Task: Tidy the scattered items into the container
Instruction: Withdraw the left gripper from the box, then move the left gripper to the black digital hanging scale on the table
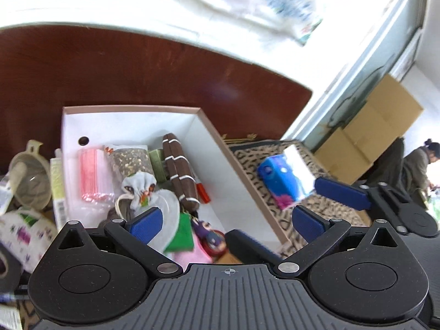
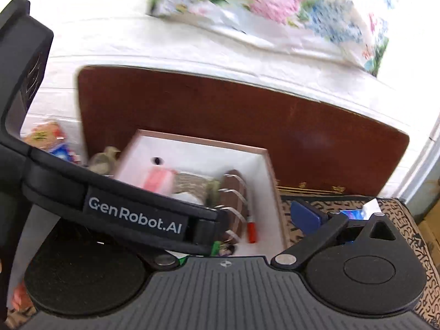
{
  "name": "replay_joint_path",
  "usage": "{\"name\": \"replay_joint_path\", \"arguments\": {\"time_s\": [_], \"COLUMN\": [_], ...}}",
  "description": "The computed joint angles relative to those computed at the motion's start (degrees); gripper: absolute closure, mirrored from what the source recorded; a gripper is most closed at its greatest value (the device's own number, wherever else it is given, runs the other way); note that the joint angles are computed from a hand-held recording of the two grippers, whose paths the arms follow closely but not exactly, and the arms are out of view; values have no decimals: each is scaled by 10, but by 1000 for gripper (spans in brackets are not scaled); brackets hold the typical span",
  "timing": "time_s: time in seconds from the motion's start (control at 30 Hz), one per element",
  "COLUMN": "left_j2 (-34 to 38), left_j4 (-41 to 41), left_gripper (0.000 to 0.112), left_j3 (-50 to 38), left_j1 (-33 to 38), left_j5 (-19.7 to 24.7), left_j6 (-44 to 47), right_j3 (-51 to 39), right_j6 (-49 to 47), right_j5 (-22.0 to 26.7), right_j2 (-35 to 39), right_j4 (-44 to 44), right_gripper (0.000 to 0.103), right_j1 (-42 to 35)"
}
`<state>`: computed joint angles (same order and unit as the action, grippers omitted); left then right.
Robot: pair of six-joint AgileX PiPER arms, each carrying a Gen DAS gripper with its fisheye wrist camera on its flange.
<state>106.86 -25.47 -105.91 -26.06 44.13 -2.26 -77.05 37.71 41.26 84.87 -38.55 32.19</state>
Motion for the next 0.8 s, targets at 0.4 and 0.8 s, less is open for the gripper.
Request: {"name": "replay_joint_path", "arguments": {"time_s": [0.4,0.8], "left_j2": [-347,-566], "left_j4": [266,280], "left_gripper": [9,9], "left_j3": [482,772], "left_j1": [-58,-8], "left_j5": [-213,-254], "left_j6": [-223,-250], "right_j3": [113,160], "right_j6": [320,555], "right_j5": [107,128], "right_j2": [-45,53], "right_j4": [-237,-287], "right_gripper": [1,1], "right_j1": [291,460]}}
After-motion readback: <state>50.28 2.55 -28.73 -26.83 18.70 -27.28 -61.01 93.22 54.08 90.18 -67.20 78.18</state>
